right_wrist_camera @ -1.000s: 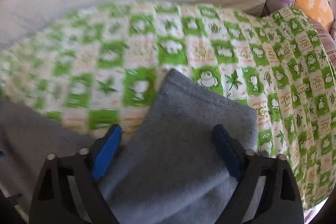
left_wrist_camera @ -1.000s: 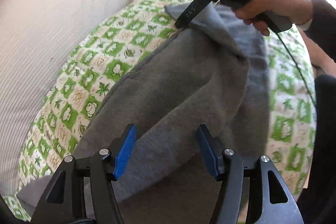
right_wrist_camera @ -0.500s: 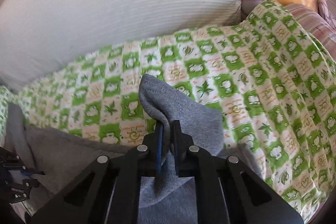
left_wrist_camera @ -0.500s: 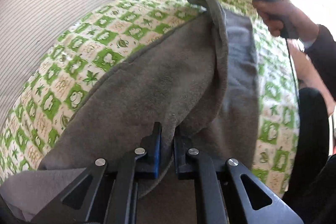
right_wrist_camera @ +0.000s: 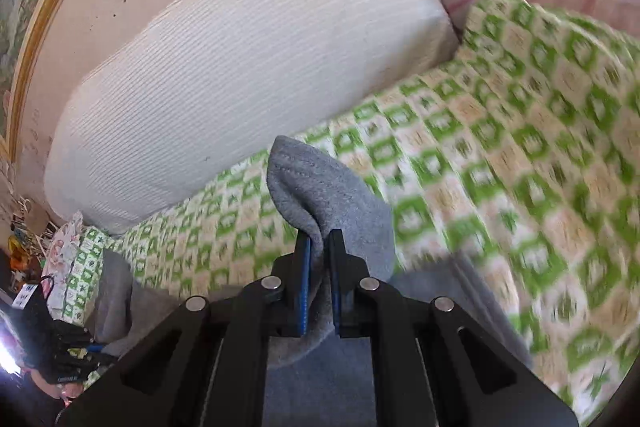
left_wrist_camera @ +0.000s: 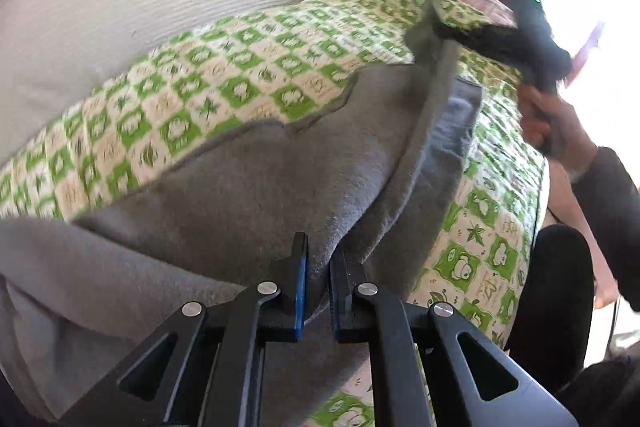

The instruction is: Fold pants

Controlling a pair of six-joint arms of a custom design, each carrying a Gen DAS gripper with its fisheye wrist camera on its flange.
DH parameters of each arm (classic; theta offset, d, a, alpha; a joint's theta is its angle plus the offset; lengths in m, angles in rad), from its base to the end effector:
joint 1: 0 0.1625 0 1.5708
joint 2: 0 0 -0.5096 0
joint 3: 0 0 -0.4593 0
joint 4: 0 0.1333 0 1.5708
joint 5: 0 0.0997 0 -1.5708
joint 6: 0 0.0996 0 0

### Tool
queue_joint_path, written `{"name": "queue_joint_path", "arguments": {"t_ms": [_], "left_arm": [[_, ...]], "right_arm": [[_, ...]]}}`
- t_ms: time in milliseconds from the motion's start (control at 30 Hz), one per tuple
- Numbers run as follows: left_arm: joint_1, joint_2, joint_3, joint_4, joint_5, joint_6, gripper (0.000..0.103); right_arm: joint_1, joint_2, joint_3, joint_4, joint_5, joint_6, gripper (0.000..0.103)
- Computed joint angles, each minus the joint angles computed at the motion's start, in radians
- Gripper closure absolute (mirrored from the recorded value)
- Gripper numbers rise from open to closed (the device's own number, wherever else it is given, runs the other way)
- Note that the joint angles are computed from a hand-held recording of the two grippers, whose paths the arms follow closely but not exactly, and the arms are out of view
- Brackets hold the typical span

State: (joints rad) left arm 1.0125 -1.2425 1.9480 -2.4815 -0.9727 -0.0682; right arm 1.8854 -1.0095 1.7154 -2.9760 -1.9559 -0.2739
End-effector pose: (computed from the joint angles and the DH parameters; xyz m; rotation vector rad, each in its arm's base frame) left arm -0.1722 -0.6333 0.2868 0.5486 2.5326 -0.4997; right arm 0.3253 -0.6897 0.2895 0.5807 -2.5574 0.9640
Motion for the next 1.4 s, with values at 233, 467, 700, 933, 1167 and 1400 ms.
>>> {"name": "queue_joint_path", "arguments": {"t_ms": [233, 467, 700, 933, 1167, 1400], "left_arm": [[0.002, 0.031, 0.02, -0.056, 0.035, -0.058, 0.095], [0.003, 0.032, 0.027, -0.046, 0.048, -0.113, 0.086], [-0.019, -0.068, 0.097, -0.08, 0.098, -0.162, 0.079], [-0.009, -0.21, 0.159, -0.066, 0.184, -0.269, 0.061], [0.033, -0.337, 0.17, 0.004, 0.283, -0.391, 0.056], [0.112, -0.348, 0.1, 0.011, 0.289, -0.424, 0.041]], "right_arm": [[-0.046, -0.085, 0.112, -0.026, -0.005, 0.129, 0.094], [-0.052, -0.114, 0.15, 0.003, -0.088, 0.229, 0.084], [0.038, -0.109, 0.188, -0.104, -0.133, 0.126, 0.045], [0.115, -0.008, 0.128, 0.038, -0.031, 0.075, 0.043], [0.181, 0.144, 0.053, 0.135, 0.019, 0.015, 0.043], [0.238, 0.316, -0.07, 0.254, 0.028, -0.041, 0.036]]}}
